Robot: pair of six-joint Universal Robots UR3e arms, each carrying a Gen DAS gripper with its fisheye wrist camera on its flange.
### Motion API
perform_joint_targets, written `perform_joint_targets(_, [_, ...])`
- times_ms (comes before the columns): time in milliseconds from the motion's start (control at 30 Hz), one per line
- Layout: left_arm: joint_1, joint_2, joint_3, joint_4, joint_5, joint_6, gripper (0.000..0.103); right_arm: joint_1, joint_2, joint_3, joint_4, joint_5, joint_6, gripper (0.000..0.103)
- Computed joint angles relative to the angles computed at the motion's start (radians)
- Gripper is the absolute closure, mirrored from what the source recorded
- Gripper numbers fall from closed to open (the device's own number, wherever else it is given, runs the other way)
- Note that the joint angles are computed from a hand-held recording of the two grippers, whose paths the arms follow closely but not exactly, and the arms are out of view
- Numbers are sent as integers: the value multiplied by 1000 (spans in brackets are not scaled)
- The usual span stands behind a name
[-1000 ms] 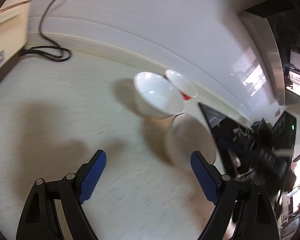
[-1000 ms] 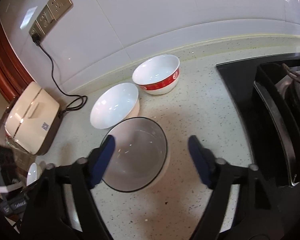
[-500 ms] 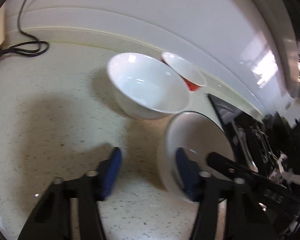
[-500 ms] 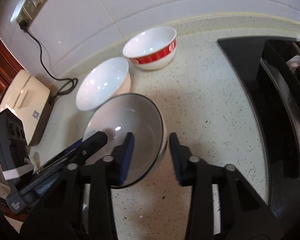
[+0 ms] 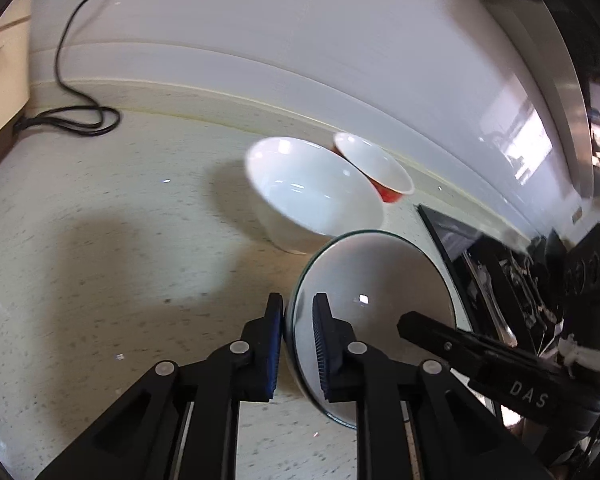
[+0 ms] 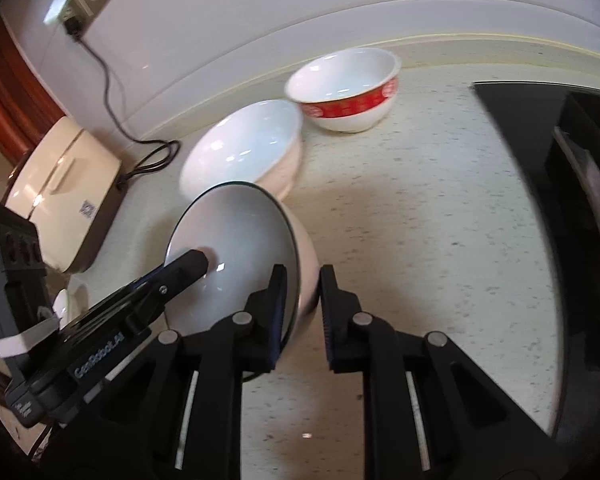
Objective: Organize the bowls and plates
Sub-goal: 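Grasp the white bowl rim with the right tool while the left tool grips it too, then carry the white bowl with both tools toward the plate stack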
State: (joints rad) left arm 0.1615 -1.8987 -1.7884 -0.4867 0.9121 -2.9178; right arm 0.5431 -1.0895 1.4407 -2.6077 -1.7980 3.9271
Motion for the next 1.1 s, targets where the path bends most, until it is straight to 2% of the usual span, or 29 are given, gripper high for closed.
perform_joint_targets(133, [37, 18, -27, 12, -5, -14, 87, 10, 43, -57, 1, 28, -18, 83])
perform_joint_targets(333, [97, 32, -52, 3, -39, -24, 87, -15, 57, -15, -145, 146, -18, 83])
perform_joint_targets(500, [137, 51, -75, 18, -48, -31, 87, -24, 112, -65, -154, 220, -15, 82])
perform_joint_targets(667, [210, 94, -109, -31, -81, 11, 87, -27, 164, -111, -192, 301, -10, 81])
perform_joint_targets(1100, [377, 214, -176, -134, -105, 126, 83, 28, 370, -452, -59, 411, -61, 80])
